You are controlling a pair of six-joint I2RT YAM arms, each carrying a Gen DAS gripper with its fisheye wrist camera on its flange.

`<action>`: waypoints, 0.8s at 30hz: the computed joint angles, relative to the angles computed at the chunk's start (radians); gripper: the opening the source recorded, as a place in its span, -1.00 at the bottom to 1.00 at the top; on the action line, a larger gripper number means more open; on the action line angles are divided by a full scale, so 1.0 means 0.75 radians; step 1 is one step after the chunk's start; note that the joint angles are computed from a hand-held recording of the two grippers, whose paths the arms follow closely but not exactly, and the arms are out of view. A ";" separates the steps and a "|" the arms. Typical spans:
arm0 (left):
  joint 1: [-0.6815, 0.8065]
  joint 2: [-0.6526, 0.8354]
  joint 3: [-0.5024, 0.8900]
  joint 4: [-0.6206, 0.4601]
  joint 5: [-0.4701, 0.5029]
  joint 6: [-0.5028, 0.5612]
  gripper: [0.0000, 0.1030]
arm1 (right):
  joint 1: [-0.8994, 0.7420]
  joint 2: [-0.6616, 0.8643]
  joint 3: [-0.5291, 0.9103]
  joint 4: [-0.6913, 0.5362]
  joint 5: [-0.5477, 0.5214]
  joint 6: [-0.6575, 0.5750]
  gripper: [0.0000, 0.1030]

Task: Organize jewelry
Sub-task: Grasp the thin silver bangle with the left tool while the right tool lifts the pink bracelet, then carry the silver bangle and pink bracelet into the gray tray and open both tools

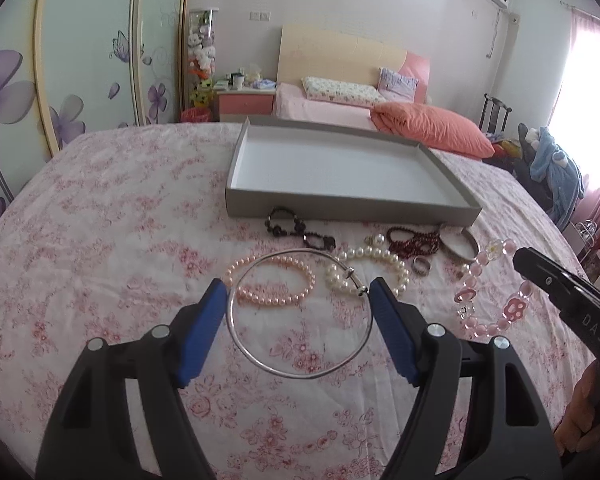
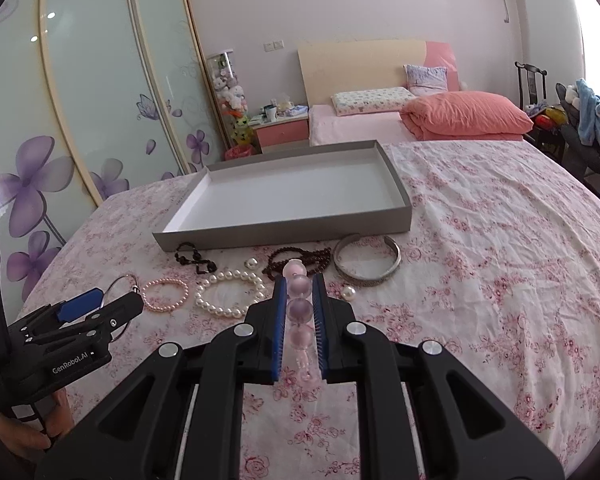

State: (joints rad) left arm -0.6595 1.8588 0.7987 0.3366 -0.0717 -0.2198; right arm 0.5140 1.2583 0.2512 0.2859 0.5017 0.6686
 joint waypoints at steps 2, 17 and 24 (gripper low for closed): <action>-0.001 -0.021 -0.011 0.021 -0.012 0.010 0.39 | 0.008 -0.016 0.010 -0.008 0.014 -0.008 -0.73; -0.040 -0.039 0.156 0.036 -0.208 0.107 0.39 | -0.091 -0.111 0.126 -0.014 0.060 -0.236 -0.73; -0.031 0.104 0.394 -0.008 -0.230 0.126 0.39 | -0.295 0.028 0.240 0.110 -0.072 -0.345 -0.73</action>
State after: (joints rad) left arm -0.6830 1.9371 1.0939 0.3309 -0.2445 -0.1256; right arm 0.2929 1.2794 0.4315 0.3684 0.4476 0.4100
